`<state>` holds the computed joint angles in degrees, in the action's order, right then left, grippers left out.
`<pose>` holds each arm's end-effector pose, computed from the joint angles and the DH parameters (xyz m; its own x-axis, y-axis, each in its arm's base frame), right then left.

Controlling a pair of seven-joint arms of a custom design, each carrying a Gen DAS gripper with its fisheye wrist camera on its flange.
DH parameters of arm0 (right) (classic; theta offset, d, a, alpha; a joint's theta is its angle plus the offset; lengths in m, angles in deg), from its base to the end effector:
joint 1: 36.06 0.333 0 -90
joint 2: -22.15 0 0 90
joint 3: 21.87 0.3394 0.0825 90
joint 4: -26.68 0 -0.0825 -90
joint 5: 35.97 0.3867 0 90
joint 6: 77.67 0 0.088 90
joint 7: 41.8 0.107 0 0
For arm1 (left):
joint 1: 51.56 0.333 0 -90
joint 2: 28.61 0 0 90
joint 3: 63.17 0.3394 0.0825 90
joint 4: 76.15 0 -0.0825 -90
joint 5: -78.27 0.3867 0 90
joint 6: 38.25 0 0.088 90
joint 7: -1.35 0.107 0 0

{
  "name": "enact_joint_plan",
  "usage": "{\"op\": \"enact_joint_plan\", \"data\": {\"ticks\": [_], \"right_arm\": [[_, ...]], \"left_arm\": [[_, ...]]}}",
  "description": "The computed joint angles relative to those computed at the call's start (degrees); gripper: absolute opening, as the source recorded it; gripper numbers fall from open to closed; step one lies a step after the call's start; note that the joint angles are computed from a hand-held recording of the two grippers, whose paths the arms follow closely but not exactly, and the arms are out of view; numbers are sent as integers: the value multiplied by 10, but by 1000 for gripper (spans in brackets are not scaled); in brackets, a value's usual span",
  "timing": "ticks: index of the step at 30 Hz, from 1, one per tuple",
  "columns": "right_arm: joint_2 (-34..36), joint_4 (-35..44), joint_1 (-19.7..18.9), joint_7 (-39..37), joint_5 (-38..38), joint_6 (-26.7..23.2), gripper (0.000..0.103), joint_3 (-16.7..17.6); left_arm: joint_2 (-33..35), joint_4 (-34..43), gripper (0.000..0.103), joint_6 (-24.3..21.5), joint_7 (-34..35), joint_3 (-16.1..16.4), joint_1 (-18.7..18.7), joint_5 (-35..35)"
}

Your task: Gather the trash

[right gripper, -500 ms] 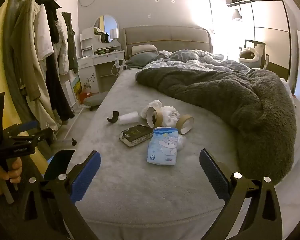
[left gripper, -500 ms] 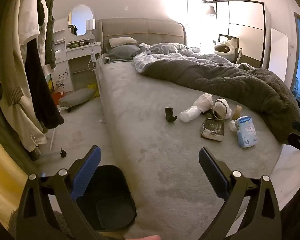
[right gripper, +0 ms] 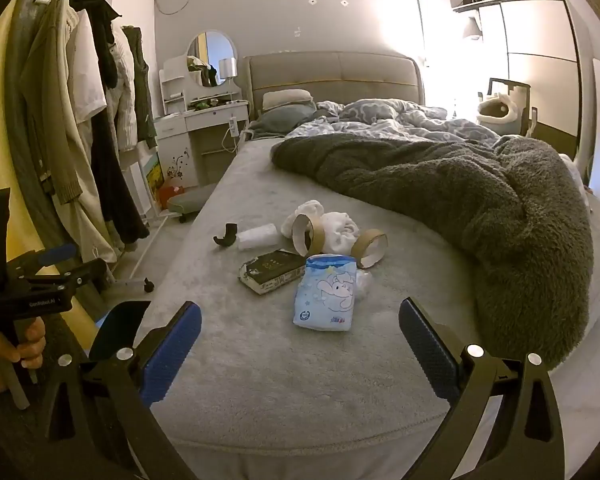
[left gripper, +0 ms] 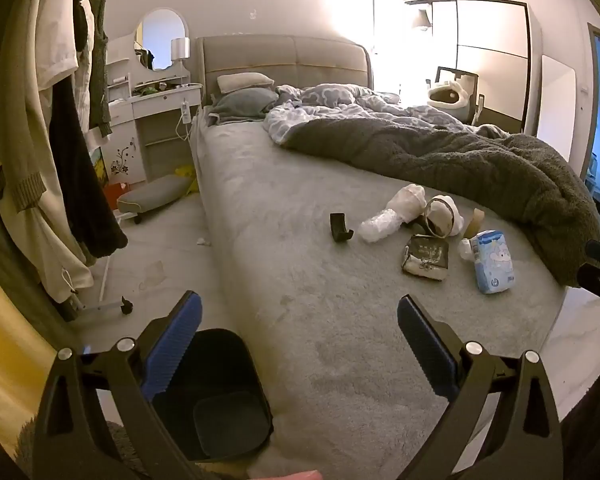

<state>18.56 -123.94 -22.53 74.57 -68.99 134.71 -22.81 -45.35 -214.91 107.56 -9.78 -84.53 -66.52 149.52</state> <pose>0.4303 0.1695 0.4212 0.4769 -0.8726 -0.1060 -0.4543 -0.1414 -0.8795 0.3713 -0.2968 0.4660 0.1611 -0.9869 -0.0041 -0.5375 -0.0843 -0.8391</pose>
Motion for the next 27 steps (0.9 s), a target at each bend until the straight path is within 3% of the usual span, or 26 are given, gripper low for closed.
{"op": "enact_joint_plan", "data": {"ticks": [27], "right_arm": [[0, 0, 2, -8, 11, -3, 100, 3]], "left_arm": [[0, 0, 100, -2, 4, 1, -1, -4]]}}
